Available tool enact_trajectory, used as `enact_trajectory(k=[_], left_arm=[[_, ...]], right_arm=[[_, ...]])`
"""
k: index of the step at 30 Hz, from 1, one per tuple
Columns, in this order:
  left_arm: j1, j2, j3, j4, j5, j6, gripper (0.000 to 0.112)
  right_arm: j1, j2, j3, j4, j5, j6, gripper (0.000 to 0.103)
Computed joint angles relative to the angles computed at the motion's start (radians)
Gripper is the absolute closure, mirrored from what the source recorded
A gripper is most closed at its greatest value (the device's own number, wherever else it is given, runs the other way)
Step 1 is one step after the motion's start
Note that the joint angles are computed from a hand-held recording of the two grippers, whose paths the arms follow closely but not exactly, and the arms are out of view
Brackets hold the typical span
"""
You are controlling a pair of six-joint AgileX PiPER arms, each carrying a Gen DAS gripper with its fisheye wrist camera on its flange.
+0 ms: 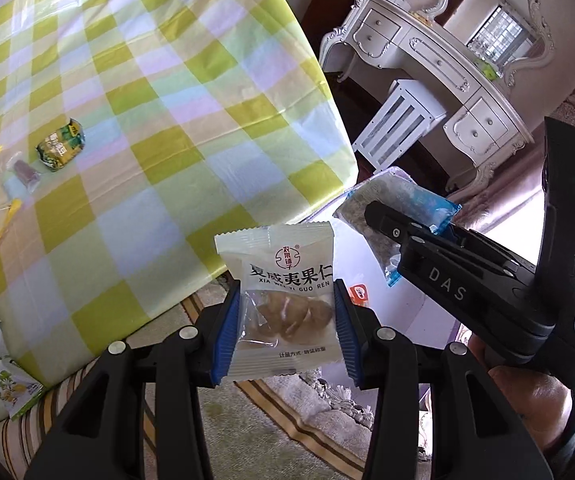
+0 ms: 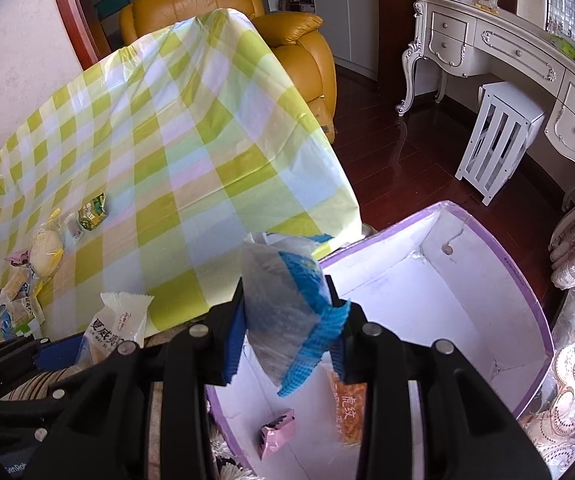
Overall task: Organize snacks
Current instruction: 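Carry both packets over the white box and open both grippers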
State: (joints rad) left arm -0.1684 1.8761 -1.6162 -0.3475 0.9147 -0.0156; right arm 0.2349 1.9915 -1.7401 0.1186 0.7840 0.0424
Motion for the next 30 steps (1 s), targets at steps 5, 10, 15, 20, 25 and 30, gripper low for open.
enact_trajectory(k=[5, 10, 15, 20, 25, 30], left_arm=[[-0.038, 0.069, -0.069, -0.026, 0.053, 0.026, 0.069], [-0.057, 0.114, -0.123, -0.037, 0.098, 0.048, 0.069], [-0.052, 0.136, -0.146, -0.058, 0.118, 0.06, 0.061], [-0.04, 0.108, -0.111, -0.08, 0.085, 0.07, 0.037], [-0.033, 0.078, -0.078, -0.064, 0.058, 0.061, 0.037], [-0.006, 0.027, -0.023, -0.047, 0.011, 0.058, 0.037]], right_arm=[[-0.047, 0.007, 0.036, 0.003, -0.002, 0.01, 0.068], [-0.072, 0.016, 0.06, -0.016, 0.002, 0.035, 0.068], [-0.075, 0.023, 0.06, -0.033, 0.016, 0.056, 0.067], [-0.069, 0.025, 0.055, -0.039, 0.014, 0.067, 0.054], [-0.059, 0.023, 0.04, -0.032, 0.018, 0.07, 0.051], [-0.04, 0.012, 0.024, -0.022, 0.025, 0.071, 0.047]])
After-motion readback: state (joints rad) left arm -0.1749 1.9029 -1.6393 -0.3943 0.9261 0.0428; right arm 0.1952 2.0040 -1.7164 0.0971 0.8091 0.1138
